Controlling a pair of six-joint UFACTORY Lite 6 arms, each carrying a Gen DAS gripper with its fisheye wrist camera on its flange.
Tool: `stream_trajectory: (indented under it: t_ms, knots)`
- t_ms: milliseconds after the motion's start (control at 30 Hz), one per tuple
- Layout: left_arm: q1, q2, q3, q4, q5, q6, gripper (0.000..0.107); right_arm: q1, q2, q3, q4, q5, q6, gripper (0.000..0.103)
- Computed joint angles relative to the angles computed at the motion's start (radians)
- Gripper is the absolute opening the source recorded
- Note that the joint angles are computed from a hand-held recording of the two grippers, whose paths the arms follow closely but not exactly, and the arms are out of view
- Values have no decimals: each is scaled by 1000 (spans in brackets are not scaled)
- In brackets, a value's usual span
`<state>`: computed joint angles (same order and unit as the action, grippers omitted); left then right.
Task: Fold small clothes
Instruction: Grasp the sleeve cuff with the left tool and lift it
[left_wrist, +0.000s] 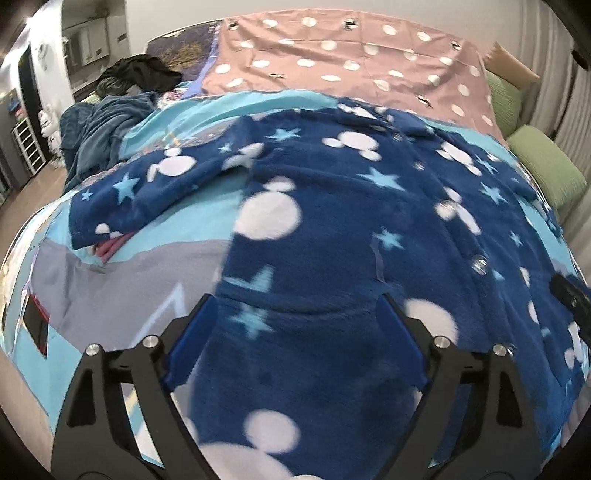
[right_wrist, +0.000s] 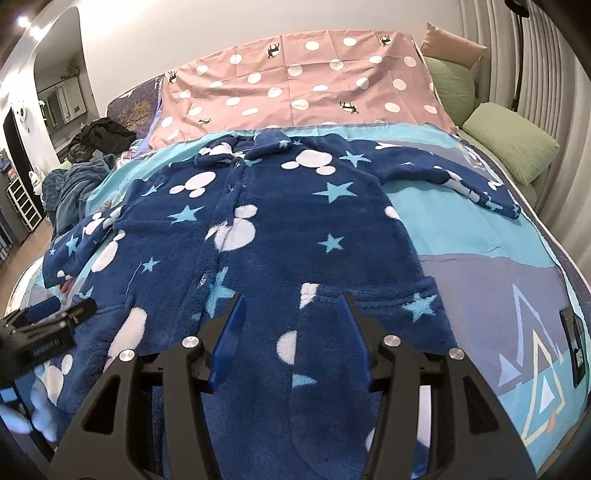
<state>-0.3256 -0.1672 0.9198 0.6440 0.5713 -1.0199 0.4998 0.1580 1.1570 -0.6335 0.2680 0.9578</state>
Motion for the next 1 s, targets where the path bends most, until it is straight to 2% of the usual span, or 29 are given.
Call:
stream_trajectory:
  t_ms: [33,133,167,200,267,367,433,567,633,667,833,867,933,1000]
  knots:
    - [41,-7,-2,-37,-20,50,83,0,7,9,7,1,-9,54]
    - [239,-20,-18,-315,-115,351,60,-6,30,38,35,2,-39,59]
    - [322,-3,-18,-419,-141,455,45,-9,37,48,51,3,-54,59]
    - [392,14,-14,-524,-154,560,35,-13,44,57,68,4,-70,59]
    - [545,53,-5,-733,-162,769,34,-24,60,75,82,8,-83,60]
    - [757,132,30,-876,-178,977,31,-35,82,95,87,15,-84,60]
    - [891,205,66,-1079,-195,1186,28,-45,103,113,92,20,-83,60]
    - [1133,446,268,-1482,-165,1521,29,-57,144,150,144,29,-126,60]
    - [1187,588,401,-1539,-136,1548,43,-54,163,168,147,38,-133,60]
    - [1206,673,482,-1518,-127,1499,50,-52,170,176,147,43,-135,60]
    - [1243,962,776,-1558,-29,1432,50,-47,193,207,128,65,-123,60]
    - [1250,1020,839,-1588,2,1422,50,-47,195,210,123,69,-118,60]
    - [1265,1080,911,-1635,44,1429,35,-49,195,216,107,76,-104,60]
    - [1254,1068,914,-1675,37,1469,18,-50,193,216,91,80,-91,60]
